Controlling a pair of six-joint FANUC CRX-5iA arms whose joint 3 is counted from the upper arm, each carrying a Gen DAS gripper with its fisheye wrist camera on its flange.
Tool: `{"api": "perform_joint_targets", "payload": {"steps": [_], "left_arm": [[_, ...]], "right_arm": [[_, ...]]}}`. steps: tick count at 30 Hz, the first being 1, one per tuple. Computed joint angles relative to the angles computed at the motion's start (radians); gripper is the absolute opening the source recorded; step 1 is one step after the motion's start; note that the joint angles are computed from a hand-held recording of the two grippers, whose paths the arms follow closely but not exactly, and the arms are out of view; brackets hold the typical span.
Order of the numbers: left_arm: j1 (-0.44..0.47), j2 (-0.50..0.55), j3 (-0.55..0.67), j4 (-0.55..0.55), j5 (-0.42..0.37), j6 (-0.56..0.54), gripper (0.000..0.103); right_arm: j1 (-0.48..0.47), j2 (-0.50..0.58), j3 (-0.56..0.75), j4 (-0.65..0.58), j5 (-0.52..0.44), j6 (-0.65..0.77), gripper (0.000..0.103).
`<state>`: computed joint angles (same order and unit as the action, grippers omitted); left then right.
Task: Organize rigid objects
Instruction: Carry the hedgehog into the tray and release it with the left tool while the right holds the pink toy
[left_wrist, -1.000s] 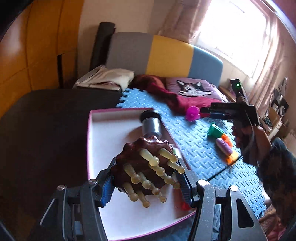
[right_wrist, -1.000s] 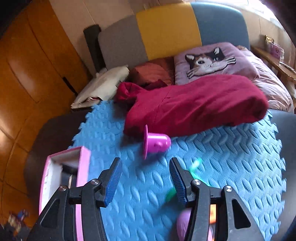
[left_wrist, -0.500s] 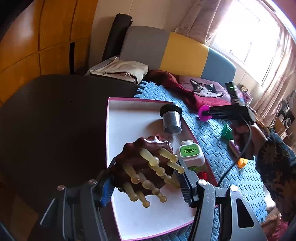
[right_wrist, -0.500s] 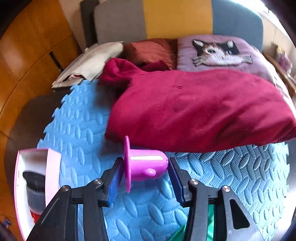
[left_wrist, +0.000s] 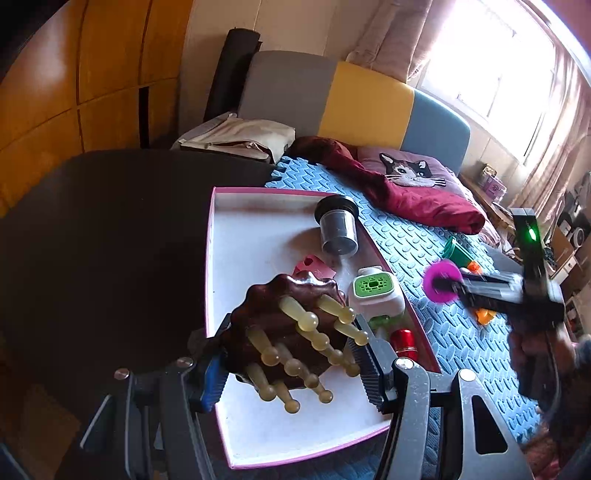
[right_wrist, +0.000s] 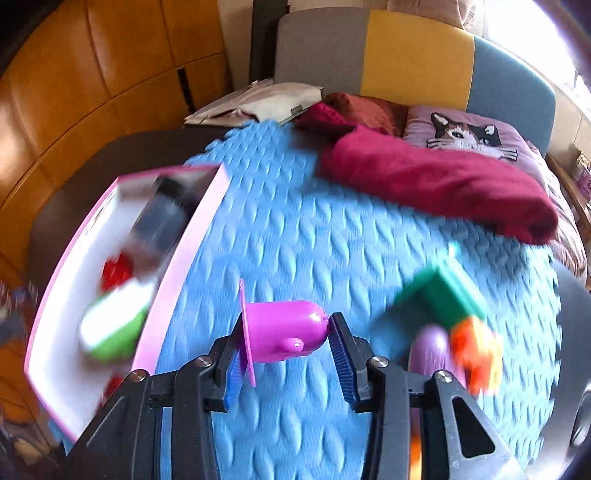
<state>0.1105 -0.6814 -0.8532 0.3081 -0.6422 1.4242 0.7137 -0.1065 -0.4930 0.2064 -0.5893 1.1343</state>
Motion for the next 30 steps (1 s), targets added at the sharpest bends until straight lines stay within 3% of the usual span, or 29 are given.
{"api": "perform_joint_targets", "payload": {"steps": [4, 11, 15, 18, 22, 25, 30], "left_arm": [[-0.015, -0.004, 0.020, -0.065, -0.021, 0.067, 0.060], [-0.085, -0.002, 0.081, -0.252, -0.067, 0.253, 0.060], [-0.138, 0.007, 0.114, -0.349, -0.091, 0.345, 0.060], [-0.164, 0.016, 0.131, -0.390, -0.102, 0.385, 0.060], [-0.177, 0.022, 0.139, -0.412, -0.111, 0.408, 0.060], [-0.187, 0.027, 0.143, -0.422, -0.116, 0.419, 0.060], [-0.187, 0.033, 0.142, -0.415, -0.112, 0.414, 0.060]], "right_arm": [[-0.010, -0.055, -0.065, -0.036, 0.042, -0.001, 0.042], [-0.109, -0.041, -0.002, -0.340, 0.049, 0.225, 0.041], [-0.091, -0.050, -0.027, -0.296, 0.078, 0.169, 0.041], [-0.106, -0.046, -0.014, -0.345, 0.073, 0.209, 0.041], [-0.108, -0.046, -0.014, -0.353, 0.076, 0.224, 0.042], [-0.158, -0.027, 0.034, -0.487, 0.032, 0.340, 0.042], [-0.134, -0.044, -0.007, -0.437, 0.090, 0.302, 0.041]]}}
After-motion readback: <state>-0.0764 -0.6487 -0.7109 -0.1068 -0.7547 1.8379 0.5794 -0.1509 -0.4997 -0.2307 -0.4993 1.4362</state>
